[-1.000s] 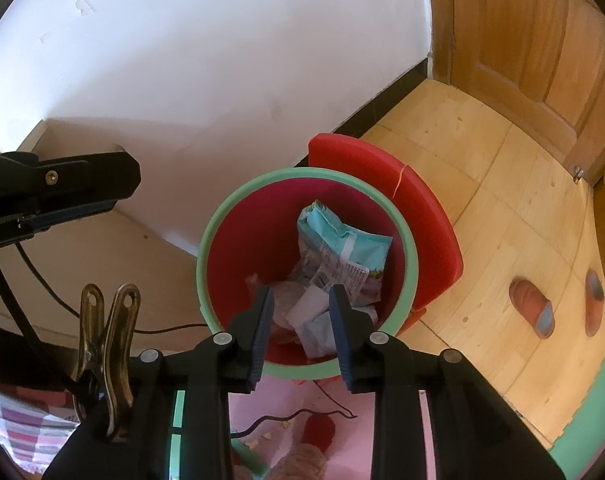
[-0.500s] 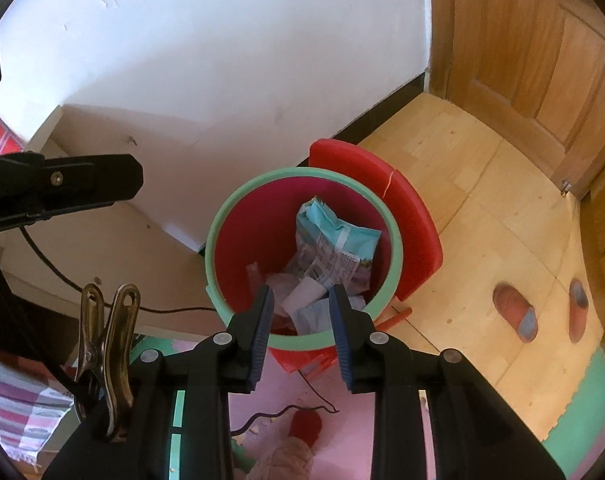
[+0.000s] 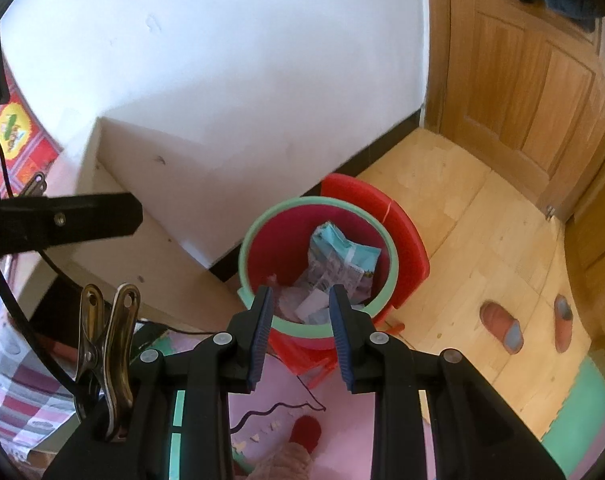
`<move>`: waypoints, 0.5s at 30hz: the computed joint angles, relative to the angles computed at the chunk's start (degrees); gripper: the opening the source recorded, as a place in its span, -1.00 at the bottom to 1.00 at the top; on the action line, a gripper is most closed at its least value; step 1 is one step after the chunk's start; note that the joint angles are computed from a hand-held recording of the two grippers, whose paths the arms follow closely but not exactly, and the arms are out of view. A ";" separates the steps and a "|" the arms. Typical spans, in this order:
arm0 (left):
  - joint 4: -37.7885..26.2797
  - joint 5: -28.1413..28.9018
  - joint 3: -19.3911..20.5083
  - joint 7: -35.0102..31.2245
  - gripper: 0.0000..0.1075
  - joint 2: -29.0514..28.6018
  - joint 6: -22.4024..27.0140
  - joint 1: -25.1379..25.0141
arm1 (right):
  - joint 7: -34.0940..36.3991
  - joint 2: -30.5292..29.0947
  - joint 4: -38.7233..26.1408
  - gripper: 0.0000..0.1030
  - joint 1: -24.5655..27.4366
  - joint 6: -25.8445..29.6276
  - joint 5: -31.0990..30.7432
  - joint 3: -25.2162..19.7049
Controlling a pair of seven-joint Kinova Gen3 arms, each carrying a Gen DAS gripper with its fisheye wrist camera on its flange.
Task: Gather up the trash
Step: 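Move both open tools back over the bed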
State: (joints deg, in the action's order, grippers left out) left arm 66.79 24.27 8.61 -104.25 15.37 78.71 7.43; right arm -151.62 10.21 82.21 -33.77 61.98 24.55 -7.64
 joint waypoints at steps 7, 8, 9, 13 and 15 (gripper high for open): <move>2.74 3.53 -1.69 -3.67 -0.32 -5.46 3.47 -4.27 | -3.86 0.11 -5.02 -0.42 -5.50 5.82 5.02 -1.62; 2.99 4.09 -2.08 -4.33 -0.32 -6.27 4.16 -4.92 | -4.45 0.20 -5.91 -0.42 -6.44 6.72 5.82 -1.84; 3.24 4.60 -2.43 -4.97 -0.32 -6.88 4.66 -5.43 | -5.05 0.31 -6.82 -0.42 -7.42 7.63 6.71 -2.04; 3.93 6.75 -4.07 -7.56 -0.32 -9.74 7.01 -7.50 | -6.31 0.93 -10.26 -0.42 -10.91 10.53 9.80 -2.64; 3.87 7.79 -5.15 -8.60 -0.32 -11.06 8.60 -8.68 | -6.38 1.46 -12.48 -0.42 -12.87 12.09 11.36 -2.89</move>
State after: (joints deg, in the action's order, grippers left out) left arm 70.66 32.06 3.46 -112.85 4.31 87.31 -1.25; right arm -158.00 11.68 69.73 -46.64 74.07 35.91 -10.53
